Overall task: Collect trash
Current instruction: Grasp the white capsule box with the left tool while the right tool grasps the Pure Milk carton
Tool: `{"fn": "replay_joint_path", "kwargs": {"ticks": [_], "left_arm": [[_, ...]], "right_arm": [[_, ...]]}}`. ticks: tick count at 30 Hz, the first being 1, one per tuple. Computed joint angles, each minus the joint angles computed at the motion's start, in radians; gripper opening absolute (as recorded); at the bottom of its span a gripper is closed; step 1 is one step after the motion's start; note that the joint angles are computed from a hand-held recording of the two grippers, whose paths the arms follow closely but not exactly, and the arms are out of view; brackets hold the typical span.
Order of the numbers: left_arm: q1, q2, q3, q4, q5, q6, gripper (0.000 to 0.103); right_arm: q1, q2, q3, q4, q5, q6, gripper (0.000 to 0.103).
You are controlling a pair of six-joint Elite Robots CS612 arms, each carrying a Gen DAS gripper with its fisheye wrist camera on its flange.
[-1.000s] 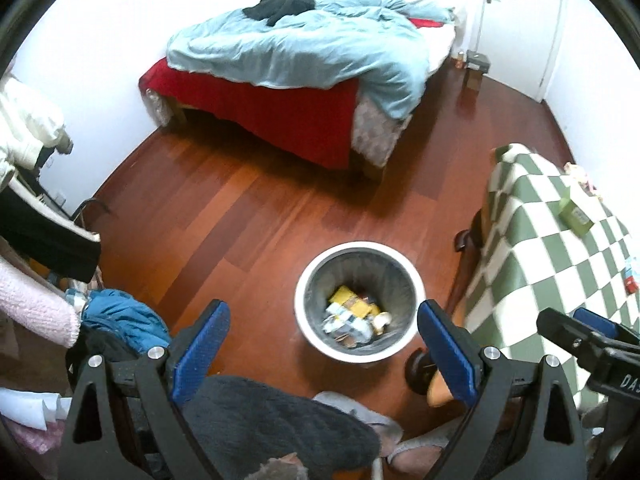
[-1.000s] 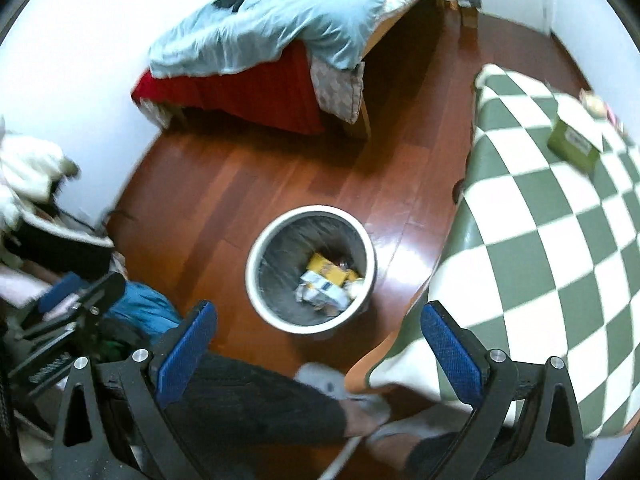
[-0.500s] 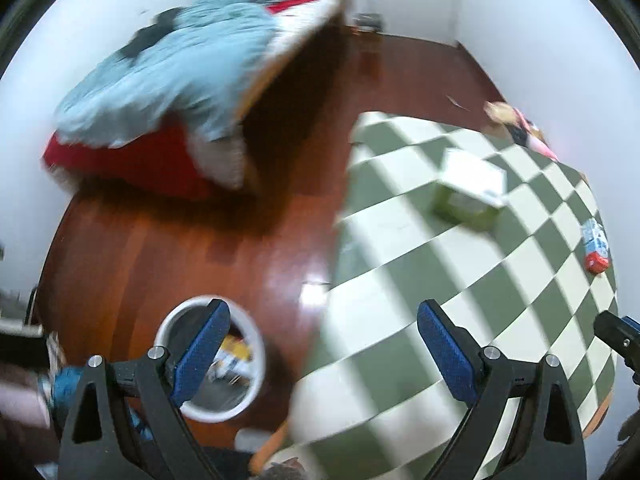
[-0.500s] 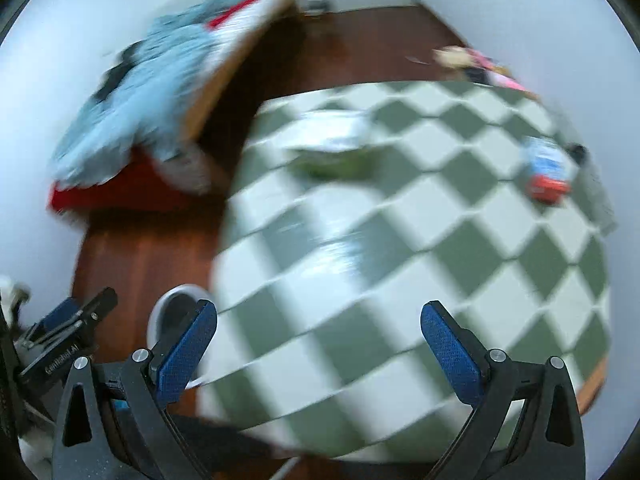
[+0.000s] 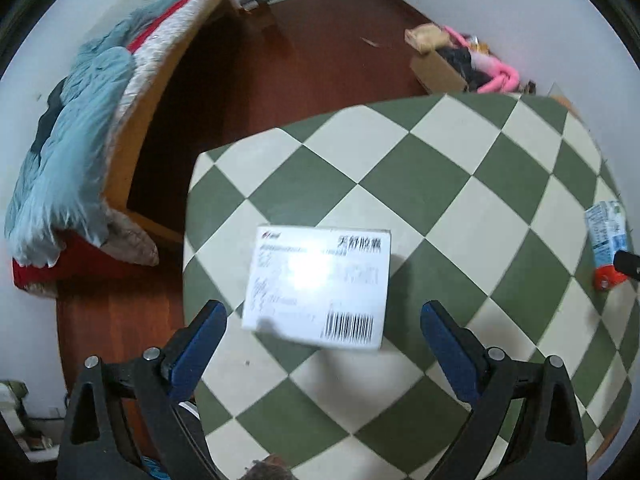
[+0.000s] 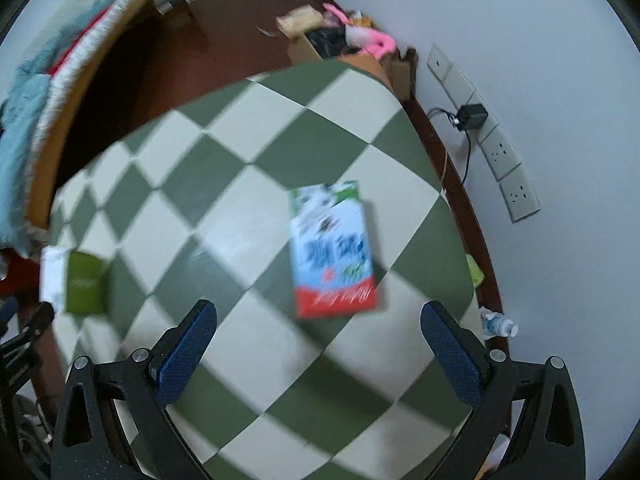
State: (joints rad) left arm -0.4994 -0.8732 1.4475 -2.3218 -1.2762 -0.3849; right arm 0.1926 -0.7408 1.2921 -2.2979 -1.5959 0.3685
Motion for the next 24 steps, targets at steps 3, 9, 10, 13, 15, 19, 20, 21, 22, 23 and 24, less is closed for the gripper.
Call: {"fn": "replay_joint_path", "kwargs": {"ticks": [3,9,10,13,15,19,20,21,22,23,24], "left_arm": [[0.005,0.024,-0.031,0.024,-0.015,0.014,0.099],[0.012,0.060,-0.077,0.061,-0.018,0.034,0.099],[0.011,0.063,-0.081,0.062,-0.014,0.036,0.099],[0.015,0.071,-0.098,0.087,-0.019,0.036,0.099],[0.023,0.071,-0.104,0.092,-0.054,0.035,0.099],[0.032,0.052,-0.084,0.058,-0.062,0.033,0.099],[0.036,0.042,-0.068,0.026,-0.070,0.029,0.099],[0.039,0.035,-0.059,0.007,-0.077,0.026,0.099],[0.043,0.031,-0.054,-0.005,-0.086,0.026,0.099],[0.046,0.033,-0.056,-0.006,-0.097,0.034,0.099],[0.049,0.038,-0.064,0.005,-0.105,0.043,0.099]], "right_arm": [[-0.010,0.047,-0.066,0.080,-0.002,-0.022,0.103],[-0.017,0.105,-0.141,0.176,0.030,-0.055,0.103],[-0.017,0.109,-0.147,0.181,0.034,-0.058,0.103],[-0.016,0.121,-0.163,0.191,0.019,-0.067,0.103],[-0.014,0.125,-0.172,0.198,0.014,-0.067,0.103],[-0.011,0.125,-0.174,0.195,0.012,-0.064,0.102],[-0.011,0.124,-0.174,0.194,0.009,-0.061,0.102],[-0.011,0.123,-0.172,0.191,0.012,-0.062,0.102],[-0.011,0.121,-0.171,0.190,0.015,-0.066,0.102],[-0.011,0.123,-0.174,0.196,0.016,-0.069,0.102],[-0.012,0.124,-0.177,0.201,0.014,-0.070,0.102]]}}
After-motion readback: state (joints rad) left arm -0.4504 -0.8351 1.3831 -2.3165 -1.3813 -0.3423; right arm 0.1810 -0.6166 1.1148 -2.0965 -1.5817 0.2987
